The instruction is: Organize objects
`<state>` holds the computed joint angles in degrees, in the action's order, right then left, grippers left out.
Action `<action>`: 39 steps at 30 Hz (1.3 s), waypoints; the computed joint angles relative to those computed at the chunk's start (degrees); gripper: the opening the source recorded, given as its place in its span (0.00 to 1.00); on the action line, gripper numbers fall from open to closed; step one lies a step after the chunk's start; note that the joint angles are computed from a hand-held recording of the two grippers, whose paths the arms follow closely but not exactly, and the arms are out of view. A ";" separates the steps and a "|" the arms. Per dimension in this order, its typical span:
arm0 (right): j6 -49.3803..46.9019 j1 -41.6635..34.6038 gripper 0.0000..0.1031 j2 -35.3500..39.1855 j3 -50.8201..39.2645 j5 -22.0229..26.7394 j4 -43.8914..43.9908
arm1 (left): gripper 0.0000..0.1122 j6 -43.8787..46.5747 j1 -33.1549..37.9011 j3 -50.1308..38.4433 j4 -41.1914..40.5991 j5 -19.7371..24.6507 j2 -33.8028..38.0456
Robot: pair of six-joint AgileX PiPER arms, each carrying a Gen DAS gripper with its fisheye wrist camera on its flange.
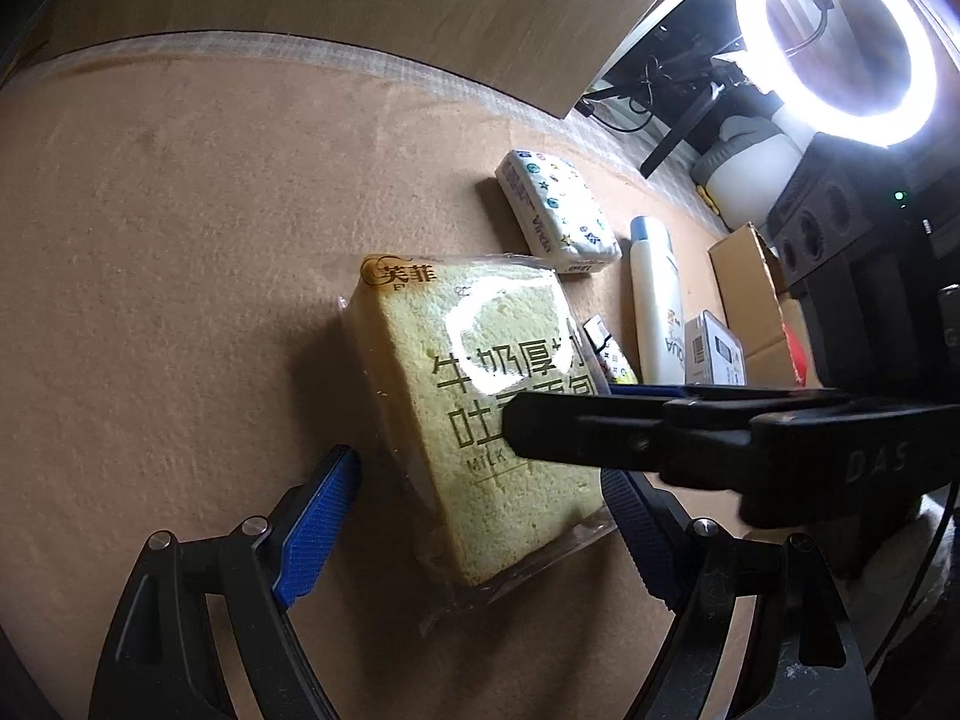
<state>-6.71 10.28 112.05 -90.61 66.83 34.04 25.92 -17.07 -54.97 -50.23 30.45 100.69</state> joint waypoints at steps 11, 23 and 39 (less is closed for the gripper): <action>-4.08 0.66 0.55 -3.05 9.20 -6.79 2.14 | 0.62 -3.67 -2.80 -0.07 2.75 -1.95 -1.12; -11.37 -5.39 0.55 -15.04 23.53 -11.96 6.77 | 0.62 -21.61 -12.75 -3.46 19.48 -4.16 -6.28; -20.44 -29.97 0.55 -22.99 22.27 -3.60 4.22 | 0.62 -36.04 -27.17 -35.76 31.88 3.59 10.03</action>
